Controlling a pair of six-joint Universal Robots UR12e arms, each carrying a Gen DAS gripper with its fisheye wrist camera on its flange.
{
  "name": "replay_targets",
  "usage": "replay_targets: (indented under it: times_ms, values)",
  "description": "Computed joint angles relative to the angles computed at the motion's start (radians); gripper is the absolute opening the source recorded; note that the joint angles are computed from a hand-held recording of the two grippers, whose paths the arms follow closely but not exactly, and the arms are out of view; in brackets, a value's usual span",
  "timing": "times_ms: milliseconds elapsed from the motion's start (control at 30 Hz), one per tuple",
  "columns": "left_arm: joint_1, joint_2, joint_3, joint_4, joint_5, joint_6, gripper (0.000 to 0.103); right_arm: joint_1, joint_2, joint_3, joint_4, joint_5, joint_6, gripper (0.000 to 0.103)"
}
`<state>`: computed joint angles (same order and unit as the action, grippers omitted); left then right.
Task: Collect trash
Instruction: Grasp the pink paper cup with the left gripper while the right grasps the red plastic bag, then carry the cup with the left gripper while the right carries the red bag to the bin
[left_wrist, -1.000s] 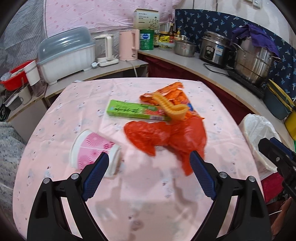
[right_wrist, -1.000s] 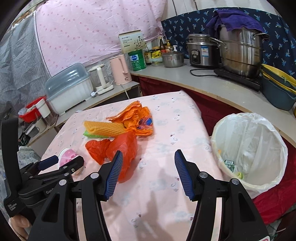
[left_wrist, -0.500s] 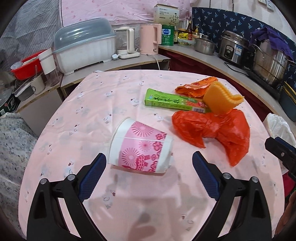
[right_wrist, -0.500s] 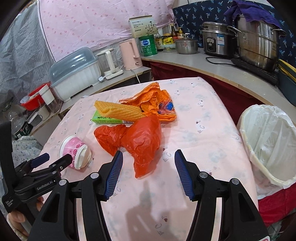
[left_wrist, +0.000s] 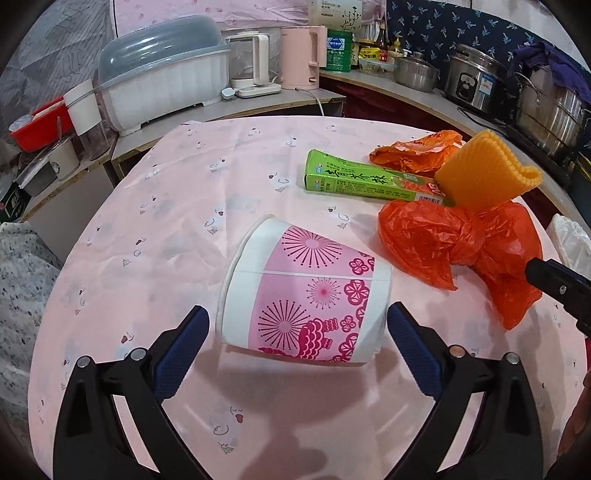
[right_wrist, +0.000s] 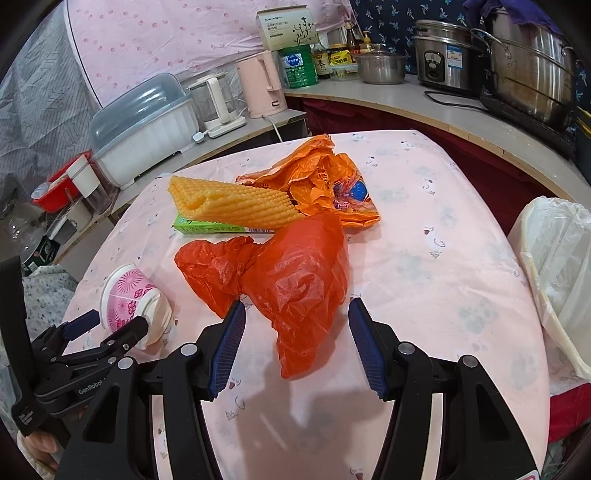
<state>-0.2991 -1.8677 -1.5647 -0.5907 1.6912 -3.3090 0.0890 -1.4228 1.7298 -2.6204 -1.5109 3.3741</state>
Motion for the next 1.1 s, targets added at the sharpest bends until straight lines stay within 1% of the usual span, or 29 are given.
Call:
replay_targets:
  times_ms: [133,333,400,433,567,667,700,900,1100]
  values:
    - [0.000,-0.012,0.006,0.003,-0.009,0.020,0.093,0.000,0.018,-0.014,0.013,0.009,0.000,0.057]
    - [-0.002,-0.028,0.023,-0.018,-0.031,0.042,0.093,0.003,0.040,-0.031,0.021,0.011,0.000,0.057]
    - [-0.003,-0.029,0.023,-0.014,-0.034,0.042,0.086,0.002,0.044,-0.032,0.023,0.016,0.000,0.057]
    - [-0.002,-0.029,0.027,-0.022,-0.041,0.041,0.086,0.002,0.045,-0.033,0.024,0.015,0.000,0.053]
    - [-0.005,-0.025,0.022,-0.007,-0.040,0.024,0.086,-0.002,0.043,-0.027,0.019,0.030,0.003,0.030]
    - [-0.009,-0.018,0.018,0.006,-0.041,0.018,0.086,-0.002,0.035,-0.019,0.005,0.029,0.002,0.019]
    - [-0.011,-0.016,0.017,0.009,-0.043,0.016,0.086,-0.001,0.032,-0.016,-0.002,0.025,0.001,0.012]
    - [-0.027,-0.002,0.016,0.031,-0.046,0.015,0.085,-0.005,0.005,0.004,-0.044,0.015,0.003,0.010]
    - [-0.047,0.012,0.021,0.047,-0.059,0.013,0.085,-0.018,-0.034,0.032,-0.090,0.009,0.031,0.010]
